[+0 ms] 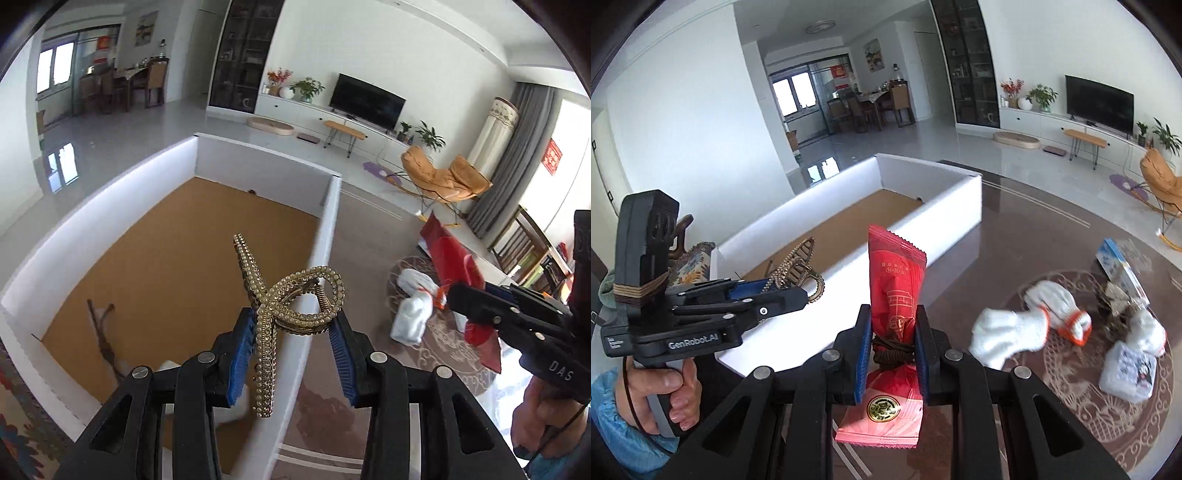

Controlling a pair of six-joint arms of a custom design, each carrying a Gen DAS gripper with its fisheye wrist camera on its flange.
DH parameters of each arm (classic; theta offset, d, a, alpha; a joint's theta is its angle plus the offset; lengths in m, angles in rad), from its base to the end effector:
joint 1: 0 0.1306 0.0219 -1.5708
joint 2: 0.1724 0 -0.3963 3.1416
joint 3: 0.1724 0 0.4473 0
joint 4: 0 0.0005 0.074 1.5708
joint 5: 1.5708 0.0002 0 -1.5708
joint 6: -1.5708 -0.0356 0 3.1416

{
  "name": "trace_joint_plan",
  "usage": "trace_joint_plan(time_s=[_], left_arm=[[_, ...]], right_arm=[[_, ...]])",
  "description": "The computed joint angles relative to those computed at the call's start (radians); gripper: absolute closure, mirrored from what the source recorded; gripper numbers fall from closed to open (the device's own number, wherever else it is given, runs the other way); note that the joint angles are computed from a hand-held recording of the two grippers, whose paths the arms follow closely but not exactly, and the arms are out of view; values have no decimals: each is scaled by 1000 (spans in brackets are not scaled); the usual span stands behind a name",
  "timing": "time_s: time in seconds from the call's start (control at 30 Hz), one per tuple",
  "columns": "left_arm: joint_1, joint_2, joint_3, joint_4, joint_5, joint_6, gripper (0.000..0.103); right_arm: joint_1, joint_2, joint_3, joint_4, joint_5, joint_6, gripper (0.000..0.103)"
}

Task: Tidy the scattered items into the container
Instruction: 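Carry the clip in the left tool while the right tool carries the packet over the container, then open both tools over the container, dropping clip and packet inside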

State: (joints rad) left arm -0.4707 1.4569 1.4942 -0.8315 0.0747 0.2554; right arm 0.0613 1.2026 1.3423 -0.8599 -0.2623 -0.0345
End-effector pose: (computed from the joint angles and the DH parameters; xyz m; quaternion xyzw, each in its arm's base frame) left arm 0.5054 -0.2607 0.4647 0.1134 0.9180 -0.1667 0.3414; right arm 0.4677 0.0374 0.5100 -0.0660 0.9023 0.1386 0.4029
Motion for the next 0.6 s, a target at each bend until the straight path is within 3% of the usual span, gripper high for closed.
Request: trace_joint_plan(time_s=[0.17,0.3,0.33,0.4,0.43,0.6], left_arm=[[135,115,98,-93,8,-18,62],[181,197,158,-174,46,1,60],[187,213,172,-199,47,9,57],[190,227,183,-222,37,29,25],[192,223,177,-213,40,37,19],[175,164,118,-152,16,71,17]], right_arm=[[118,257,249,-14,-3,-72,82],[158,435,395,-107,-35,-143,78],[158,474,426,-141,-49,-173,76],[154,531,471,-189,-95,-220,67],[154,548,488,-209,-96,-232,61],[144,485,418,-134,-98,-244,60]])
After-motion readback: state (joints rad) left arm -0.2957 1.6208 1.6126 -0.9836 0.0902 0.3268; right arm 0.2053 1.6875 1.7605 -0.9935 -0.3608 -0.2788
